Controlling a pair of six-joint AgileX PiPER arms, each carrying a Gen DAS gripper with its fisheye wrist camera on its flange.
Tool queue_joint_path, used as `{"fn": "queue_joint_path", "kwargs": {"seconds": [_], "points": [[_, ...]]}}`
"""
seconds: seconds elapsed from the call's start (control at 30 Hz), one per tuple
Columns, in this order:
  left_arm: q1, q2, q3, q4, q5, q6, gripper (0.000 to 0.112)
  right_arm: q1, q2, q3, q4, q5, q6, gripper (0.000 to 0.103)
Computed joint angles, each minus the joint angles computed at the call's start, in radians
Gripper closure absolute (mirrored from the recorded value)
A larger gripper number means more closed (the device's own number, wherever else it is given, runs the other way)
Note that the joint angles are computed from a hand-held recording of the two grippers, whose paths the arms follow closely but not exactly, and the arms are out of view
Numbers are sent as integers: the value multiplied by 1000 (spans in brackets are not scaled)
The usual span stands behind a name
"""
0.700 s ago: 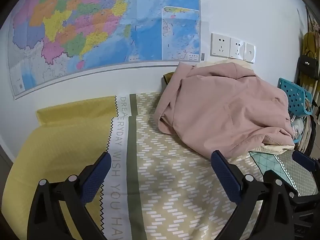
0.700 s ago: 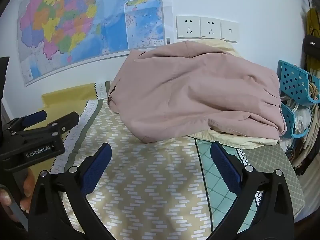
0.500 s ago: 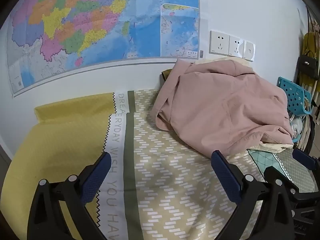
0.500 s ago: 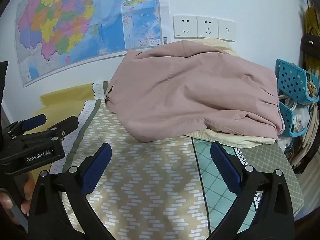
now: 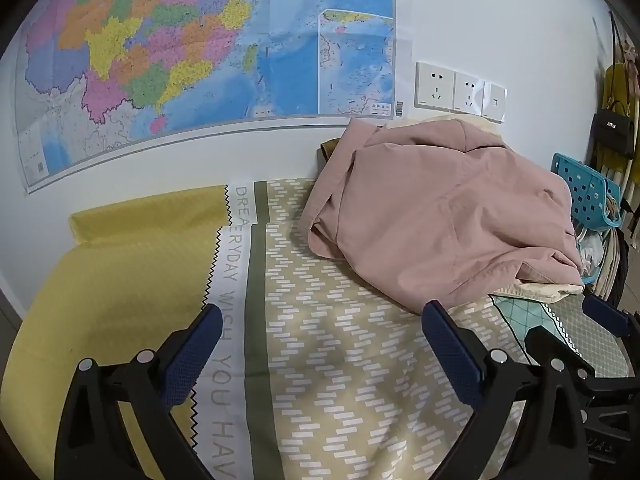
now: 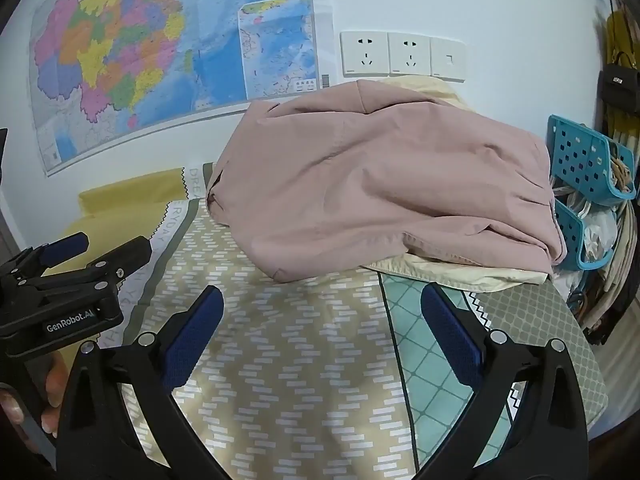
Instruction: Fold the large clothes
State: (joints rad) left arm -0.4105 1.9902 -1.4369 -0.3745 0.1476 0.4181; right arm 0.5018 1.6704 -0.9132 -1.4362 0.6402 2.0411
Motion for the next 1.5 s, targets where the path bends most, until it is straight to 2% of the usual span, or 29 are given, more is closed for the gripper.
{"fn": "queue_joint_path", "kwargs": {"seconds": [0.77, 1.5], "points": [[-1, -10, 23, -63, -17, 57, 16, -2, 13, -6, -19, -3, 15, 6], [6, 27, -14, -106, 12, 97, 16, 5, 40, -46, 12, 12, -41, 6]]}}
